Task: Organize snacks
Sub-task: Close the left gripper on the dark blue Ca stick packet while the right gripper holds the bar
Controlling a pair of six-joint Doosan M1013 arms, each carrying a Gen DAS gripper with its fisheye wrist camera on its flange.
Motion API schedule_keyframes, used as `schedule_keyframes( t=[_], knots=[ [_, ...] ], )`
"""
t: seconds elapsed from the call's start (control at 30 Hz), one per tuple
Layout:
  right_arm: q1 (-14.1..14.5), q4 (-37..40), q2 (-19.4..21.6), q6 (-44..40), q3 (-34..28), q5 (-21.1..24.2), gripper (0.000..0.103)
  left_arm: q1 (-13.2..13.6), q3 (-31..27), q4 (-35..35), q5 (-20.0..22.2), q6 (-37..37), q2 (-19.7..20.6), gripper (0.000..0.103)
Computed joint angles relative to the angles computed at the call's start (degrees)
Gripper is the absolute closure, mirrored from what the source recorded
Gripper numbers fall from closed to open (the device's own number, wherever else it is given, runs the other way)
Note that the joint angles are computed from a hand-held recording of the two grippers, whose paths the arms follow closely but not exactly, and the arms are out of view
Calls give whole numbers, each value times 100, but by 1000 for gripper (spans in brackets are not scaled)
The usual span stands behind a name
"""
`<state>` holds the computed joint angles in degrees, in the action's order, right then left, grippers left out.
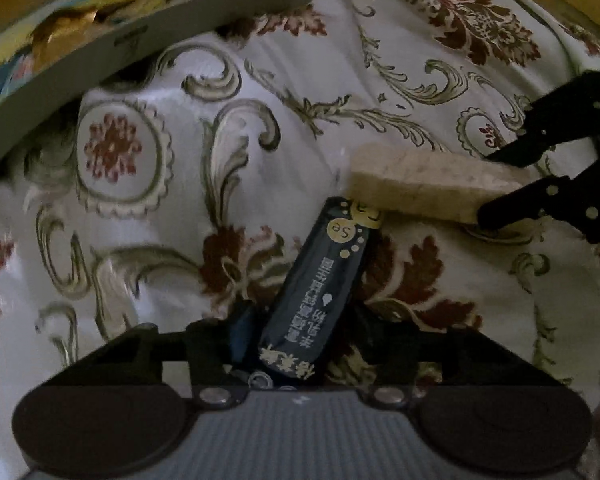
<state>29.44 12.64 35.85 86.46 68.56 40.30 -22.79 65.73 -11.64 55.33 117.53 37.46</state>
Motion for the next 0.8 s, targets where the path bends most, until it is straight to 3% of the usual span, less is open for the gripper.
schedule_keyframes(
  t=[0.17,0.23,0.3,0.5,0.67,0.8],
  knots=[
    [40,-388,-207,665,270,-259,68,-4,-209,-193,829,-606,35,59],
    [42,-447,-270,816,333,-267,68,-38,-140,-125,738,-672,0,54],
    [42,-406,-288,803,360,-237,68,-96,-60,114,519,-780,-24,40],
    [153,-840,-182,682,345,-411,60,-112,102,170,124,-1131,-61,38],
    [195,-1034,-97,770,357,-522,59,-117,272,169,11,-1598,-173,56],
    [165,-633,-157,669,503,-656,58,-155,315,212,120,-2323,-226,61]
  ],
)
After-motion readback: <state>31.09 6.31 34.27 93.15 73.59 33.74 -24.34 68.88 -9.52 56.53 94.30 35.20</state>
